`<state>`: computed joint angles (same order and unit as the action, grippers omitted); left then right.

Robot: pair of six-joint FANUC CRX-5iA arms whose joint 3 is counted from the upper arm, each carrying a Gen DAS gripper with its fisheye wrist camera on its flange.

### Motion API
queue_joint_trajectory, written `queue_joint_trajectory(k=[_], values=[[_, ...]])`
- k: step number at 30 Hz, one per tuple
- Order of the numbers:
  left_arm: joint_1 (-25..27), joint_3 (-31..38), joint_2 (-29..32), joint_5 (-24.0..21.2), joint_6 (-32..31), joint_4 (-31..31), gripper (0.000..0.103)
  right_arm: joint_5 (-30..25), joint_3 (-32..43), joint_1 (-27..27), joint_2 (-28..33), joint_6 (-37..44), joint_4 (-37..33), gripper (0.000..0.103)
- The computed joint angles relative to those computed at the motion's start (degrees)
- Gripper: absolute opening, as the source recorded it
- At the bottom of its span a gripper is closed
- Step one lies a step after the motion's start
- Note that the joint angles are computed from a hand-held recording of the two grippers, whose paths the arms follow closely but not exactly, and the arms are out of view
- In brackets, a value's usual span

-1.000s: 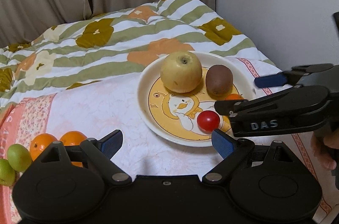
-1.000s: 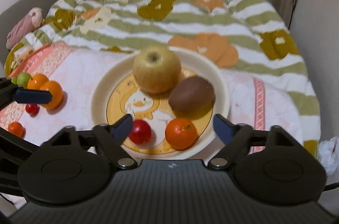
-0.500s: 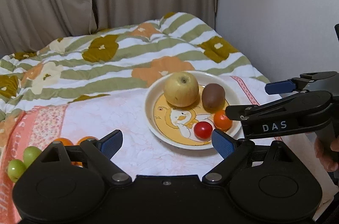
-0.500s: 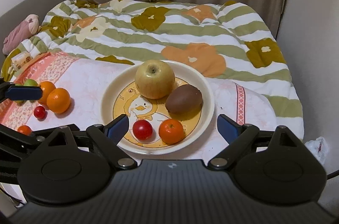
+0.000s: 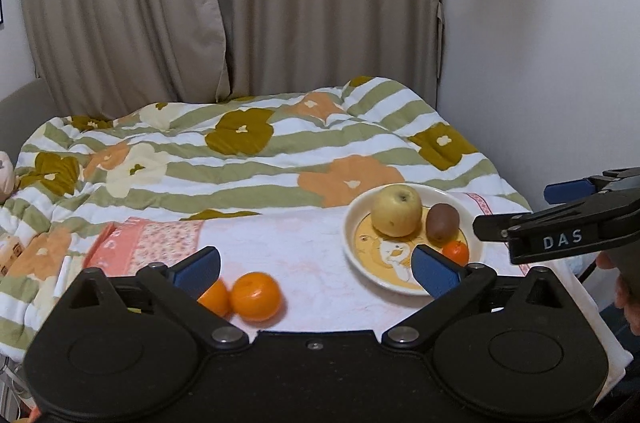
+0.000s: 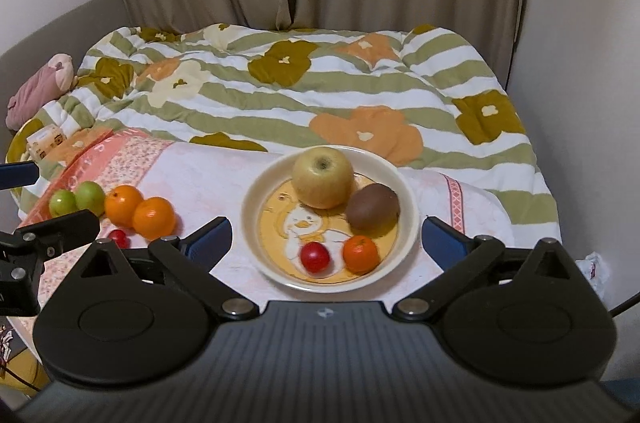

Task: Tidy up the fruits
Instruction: 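Move both tools over the loose green apples and tangerine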

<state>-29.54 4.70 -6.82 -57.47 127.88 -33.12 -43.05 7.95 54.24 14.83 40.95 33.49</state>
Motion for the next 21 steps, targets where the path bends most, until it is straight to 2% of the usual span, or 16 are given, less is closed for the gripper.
queue_joint_trajectory(k=[10,17,21], values=[[7.0,-8.8,-10.6,1.0,-6.0,3.9,0.103,-2.2,1.4,6.3,0.5,-8.4,3.2,0.103],[16.2,-15.7,-17.1,4.6,-15.7,11.2,0.103,-4.4,4.7,10.4,4.2,-13.8,5.6,0.103],[22.9,-20.2,-19.8,7.6,-23.9,17.3,0.103,-5.0,6.8,12.0,6.9,-16.1,6.2,0.103]])
